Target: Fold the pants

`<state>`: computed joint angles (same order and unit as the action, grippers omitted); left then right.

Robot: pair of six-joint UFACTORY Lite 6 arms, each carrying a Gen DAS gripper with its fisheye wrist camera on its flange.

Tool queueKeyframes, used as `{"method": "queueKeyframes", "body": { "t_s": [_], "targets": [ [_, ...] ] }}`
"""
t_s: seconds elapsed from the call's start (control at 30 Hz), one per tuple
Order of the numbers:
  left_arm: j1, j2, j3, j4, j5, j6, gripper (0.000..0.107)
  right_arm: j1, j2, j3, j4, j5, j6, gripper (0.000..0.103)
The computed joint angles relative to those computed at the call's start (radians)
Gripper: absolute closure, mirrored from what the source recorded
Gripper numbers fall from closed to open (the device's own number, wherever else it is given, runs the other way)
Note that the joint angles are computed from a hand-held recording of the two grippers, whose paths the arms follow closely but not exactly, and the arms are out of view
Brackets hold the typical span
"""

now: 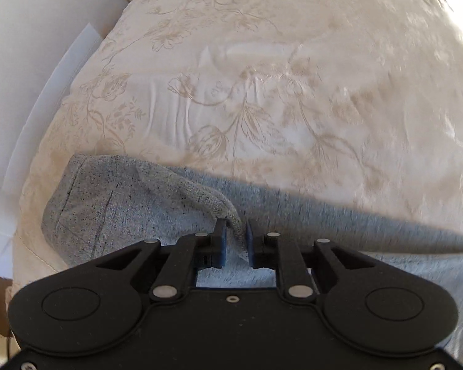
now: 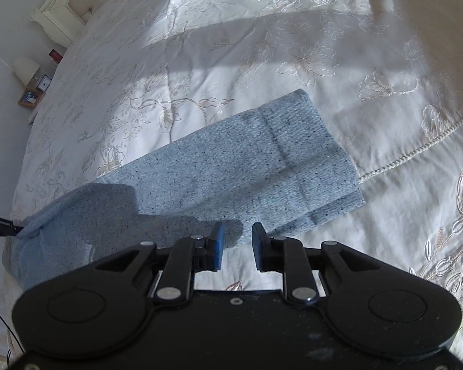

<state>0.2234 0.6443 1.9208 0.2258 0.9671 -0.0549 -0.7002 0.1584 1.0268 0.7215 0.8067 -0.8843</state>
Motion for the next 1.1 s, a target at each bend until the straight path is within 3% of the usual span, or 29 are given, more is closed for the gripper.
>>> {"method": "queueKeyframes", "body": {
  "t_s": [0.07,0.13,0.37,0.53,0.73,0.9,1.1],
  "targets": [
    [0.0,0.052,0.085,-0.002,0.016,-0.029,0.082,0.027,-0.017,-0.011,0.011,0.0,0.004,0.08],
    [-0.013,0.045,0.079,0.047,-0.039,-0.088,0.082,0.042,-0.029,-0.022,0.017,0.011,0.013,0.08],
    [0.017,0.063,0.142,0.019,-0.102,0.077,0.082,0.112,-0.192,-0.172,0.002,-0.004,0.063,0.08],
    [0.128,-0.239,-0.239,-0.197,-0.234,0.43,0.082,0.256,-0.389,-0.295,-0.024,-0.028,0.249,0.08],
    [0.314,-0.648,-0.741,-0.368,-0.359,0.802,0.082,0.639,-0.539,-0.384,-0.099,-0.149,0.652,0.08],
    [0.503,-0.875,-0.983,-0.568,-0.29,1.167,0.082,0.996,-0.457,-0.339,-0.2,-0.289,0.965,0.08],
    [0.639,-1.017,-1.169,-0.684,-0.227,1.446,0.082,1.268,-0.376,-0.276,-0.342,-0.378,1.289,0.08]
  ]
}}
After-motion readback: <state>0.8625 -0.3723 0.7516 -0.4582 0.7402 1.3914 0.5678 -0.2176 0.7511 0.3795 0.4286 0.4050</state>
